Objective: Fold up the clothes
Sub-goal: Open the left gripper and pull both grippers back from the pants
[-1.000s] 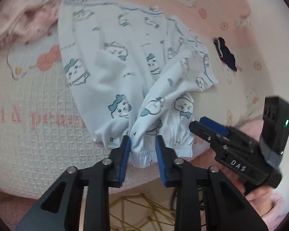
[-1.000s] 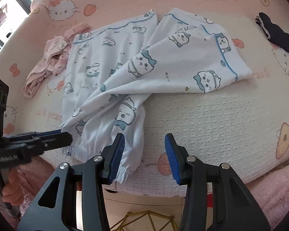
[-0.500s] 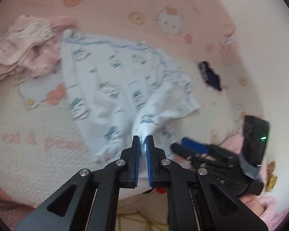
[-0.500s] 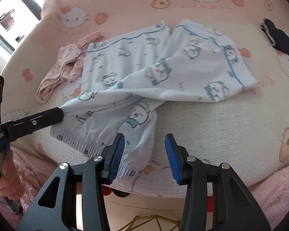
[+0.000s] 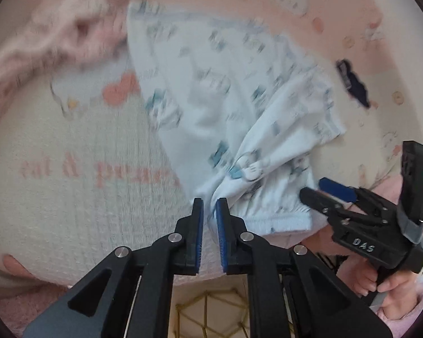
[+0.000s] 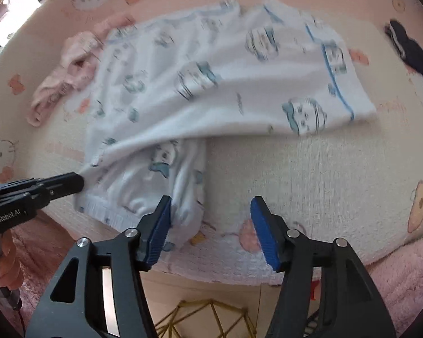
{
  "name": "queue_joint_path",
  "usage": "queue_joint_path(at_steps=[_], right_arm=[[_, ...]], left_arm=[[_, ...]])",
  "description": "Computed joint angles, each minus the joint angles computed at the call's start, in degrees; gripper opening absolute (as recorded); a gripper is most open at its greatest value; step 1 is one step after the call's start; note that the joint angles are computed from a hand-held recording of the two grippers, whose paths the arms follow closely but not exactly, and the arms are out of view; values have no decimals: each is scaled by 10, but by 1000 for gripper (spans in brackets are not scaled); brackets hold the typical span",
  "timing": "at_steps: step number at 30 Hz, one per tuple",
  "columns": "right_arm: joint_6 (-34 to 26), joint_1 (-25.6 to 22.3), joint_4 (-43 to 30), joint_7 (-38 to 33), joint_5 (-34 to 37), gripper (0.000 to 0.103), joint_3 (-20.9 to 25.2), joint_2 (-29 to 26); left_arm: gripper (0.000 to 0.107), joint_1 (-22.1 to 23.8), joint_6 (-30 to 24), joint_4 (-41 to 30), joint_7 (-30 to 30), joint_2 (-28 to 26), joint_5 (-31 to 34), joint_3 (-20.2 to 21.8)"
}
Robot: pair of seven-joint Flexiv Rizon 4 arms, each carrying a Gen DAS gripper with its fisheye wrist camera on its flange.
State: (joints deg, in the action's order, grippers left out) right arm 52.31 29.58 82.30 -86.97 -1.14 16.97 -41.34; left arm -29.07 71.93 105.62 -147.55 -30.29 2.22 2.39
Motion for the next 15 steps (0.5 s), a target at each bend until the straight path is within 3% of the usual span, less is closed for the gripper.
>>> queue_joint_path(at_steps=[2,4,6,8,12,14,15], right_arm=[[5,10,5,-5,-16,56,-8,1],[-21,28,3,3,-51,56,-30,-5],[-37,1,-17,8,-11,56,-5,-6],[-28,-19,-29,13,18,55,2,2],[26,-6,-31,96,-32,56,-74,15],[22,-17,-50,140,-32,56,-80,1],[10,-30,-64,160,-17,56,-72,-9]], left_arm=[[12,-9,8,-11,7,0,19,9],[12,-11,-75,-46,23,-13,17,6],[12,-7,-112,-57,15,-20,13,1],[12,-3,-100,-60,11,-16,20,-1],[14,9,-86,-126,56,-39,40,-10],[24,19,-105,-183,98,-72,32,-22],[33,22,-117,-214,120,-90,26,-27]])
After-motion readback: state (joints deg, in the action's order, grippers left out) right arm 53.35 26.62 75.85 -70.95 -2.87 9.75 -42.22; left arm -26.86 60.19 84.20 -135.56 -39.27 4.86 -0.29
